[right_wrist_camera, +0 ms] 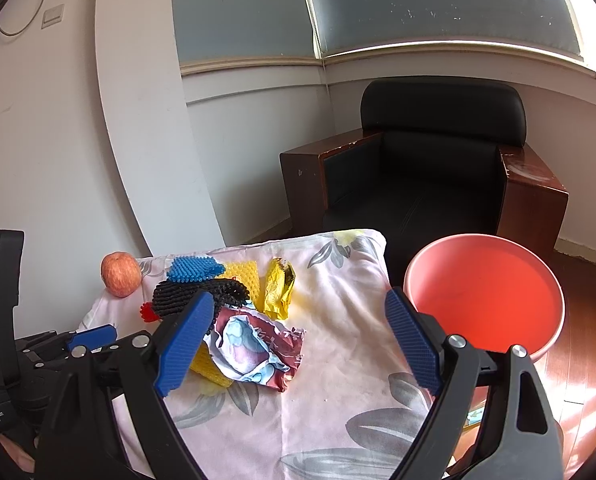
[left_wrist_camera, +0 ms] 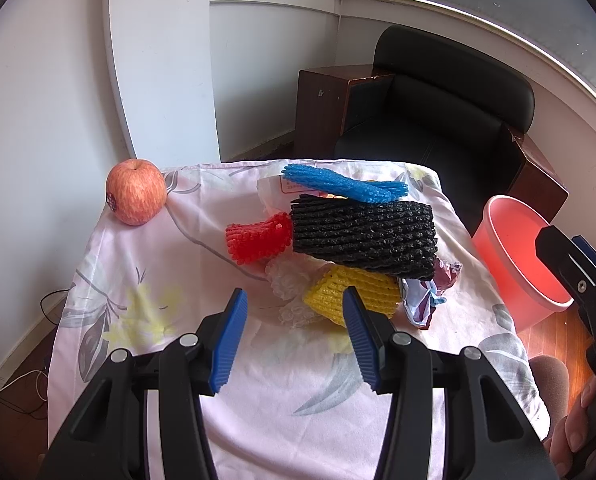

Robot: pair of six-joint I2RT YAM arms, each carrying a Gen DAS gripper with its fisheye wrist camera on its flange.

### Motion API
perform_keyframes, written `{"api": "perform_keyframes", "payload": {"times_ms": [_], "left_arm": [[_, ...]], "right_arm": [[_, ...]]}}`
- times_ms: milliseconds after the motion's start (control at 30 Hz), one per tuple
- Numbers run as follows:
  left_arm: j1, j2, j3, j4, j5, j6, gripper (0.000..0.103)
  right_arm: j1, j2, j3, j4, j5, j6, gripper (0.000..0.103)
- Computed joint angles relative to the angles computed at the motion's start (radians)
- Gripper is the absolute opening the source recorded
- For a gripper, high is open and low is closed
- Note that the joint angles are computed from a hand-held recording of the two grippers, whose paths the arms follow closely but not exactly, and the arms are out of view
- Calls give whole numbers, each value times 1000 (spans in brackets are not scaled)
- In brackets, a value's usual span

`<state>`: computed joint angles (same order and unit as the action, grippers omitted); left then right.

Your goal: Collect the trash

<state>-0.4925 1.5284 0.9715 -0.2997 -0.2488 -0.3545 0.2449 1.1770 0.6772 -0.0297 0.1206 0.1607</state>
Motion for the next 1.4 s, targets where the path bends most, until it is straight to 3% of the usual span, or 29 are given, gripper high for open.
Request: {"api": "perform_keyframes", "payload": {"times_ms": [733, 933, 1033, 1100, 1167, 1400], "left_arm": [[-8, 1, -1, 5, -2, 9, 49], [-2, -44, -76, 73, 30, 67, 49], [2, -82, -130, 115, 66, 108, 49], [9, -101, -153, 131, 99, 114, 46], [25, -109, -161, 143, 136, 104, 45], [97, -60, -44, 107, 281, 59, 38]], "right_arm": [[-33, -6, -12, 2, -24, 2, 88], [-46, -14, -22, -2, -41, -8, 88], [-53, -13, -27, -2, -59, -16, 88], [-57, -5, -28, -1, -76, -21, 79], [-60, 13, -21, -7, -94, -27, 78], [-75, 45, -18, 0, -159, -50, 72]]}}
